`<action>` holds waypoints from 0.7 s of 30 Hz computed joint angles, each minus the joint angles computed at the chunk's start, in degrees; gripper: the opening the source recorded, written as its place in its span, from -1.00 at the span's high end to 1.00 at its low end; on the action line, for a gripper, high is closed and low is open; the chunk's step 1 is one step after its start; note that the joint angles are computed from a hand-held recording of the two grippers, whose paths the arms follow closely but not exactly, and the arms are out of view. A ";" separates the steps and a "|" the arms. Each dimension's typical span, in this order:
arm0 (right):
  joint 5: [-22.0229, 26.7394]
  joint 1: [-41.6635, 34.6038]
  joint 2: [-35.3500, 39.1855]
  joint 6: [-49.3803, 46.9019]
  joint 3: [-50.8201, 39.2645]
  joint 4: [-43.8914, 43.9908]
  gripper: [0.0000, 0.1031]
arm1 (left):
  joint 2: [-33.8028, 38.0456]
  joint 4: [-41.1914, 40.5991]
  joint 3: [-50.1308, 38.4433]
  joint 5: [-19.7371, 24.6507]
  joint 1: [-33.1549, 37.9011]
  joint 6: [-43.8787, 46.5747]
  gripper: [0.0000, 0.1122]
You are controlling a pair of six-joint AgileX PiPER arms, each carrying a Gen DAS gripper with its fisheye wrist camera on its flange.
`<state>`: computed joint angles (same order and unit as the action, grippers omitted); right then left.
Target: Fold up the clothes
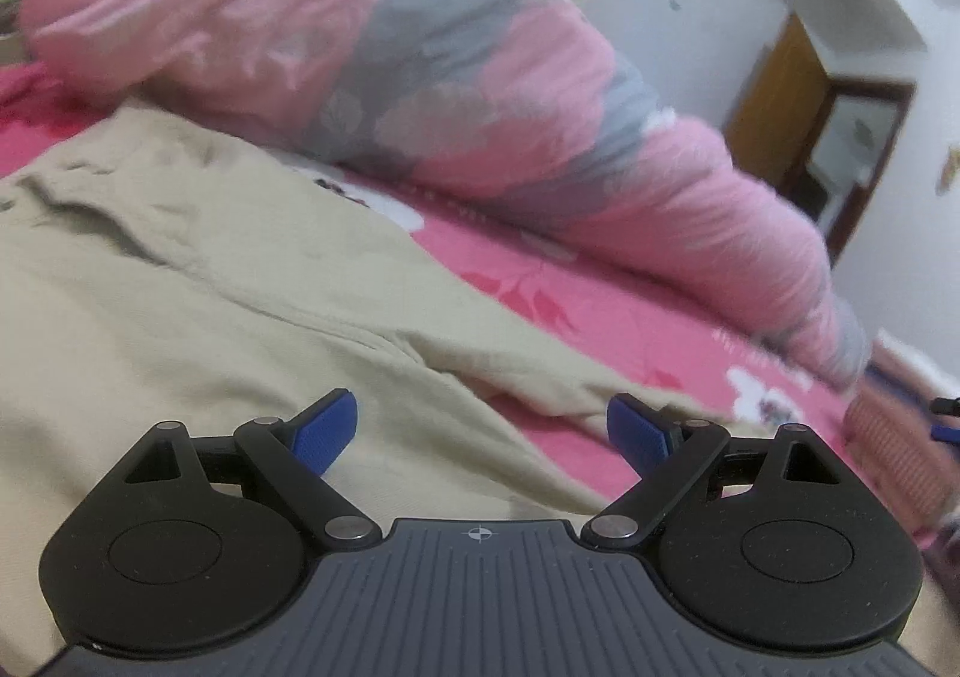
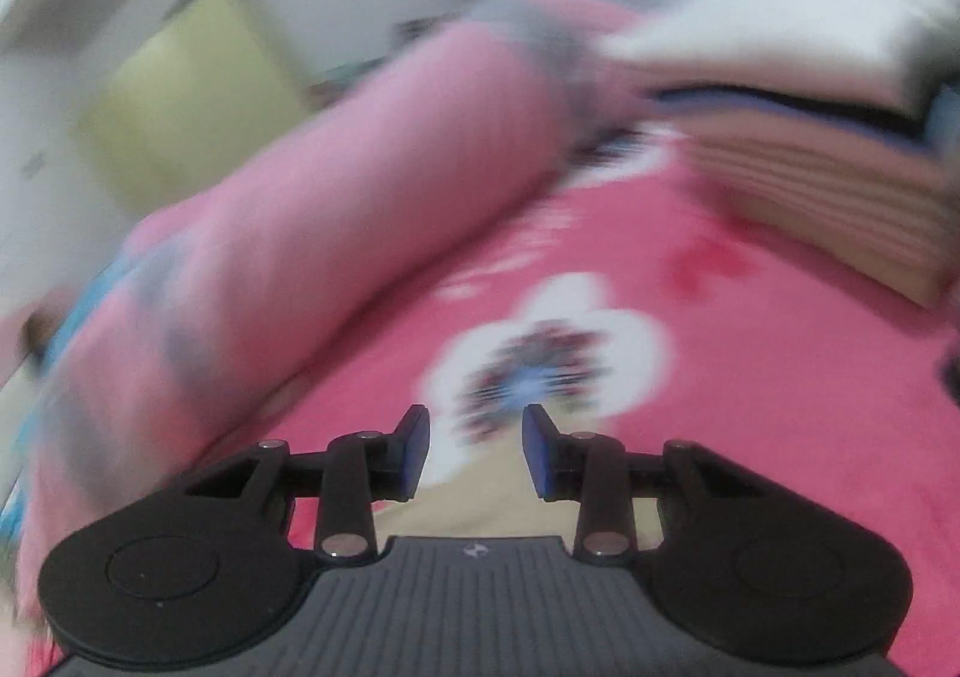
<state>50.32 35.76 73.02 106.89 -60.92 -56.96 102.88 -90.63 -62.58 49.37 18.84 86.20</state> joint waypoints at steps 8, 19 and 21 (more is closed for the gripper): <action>3.23 20.55 23.88 -35.53 -27.73 4.54 -0.22 | -11.26 5.40 6.55 2.03 20.61 -11.81 -0.63; 18.71 35.53 45.69 -59.32 -38.17 -1.11 -0.23 | -3.31 17.63 -1.96 -6.46 21.32 -23.67 -0.25; 19.48 36.05 48.50 -64.25 -39.51 -4.57 -0.23 | -3.19 16.14 -1.38 -8.81 19.92 -23.19 0.04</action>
<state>69.80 71.82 121.53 42.65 -100.42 -61.53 99.70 -74.48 -63.96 40.56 38.75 63.01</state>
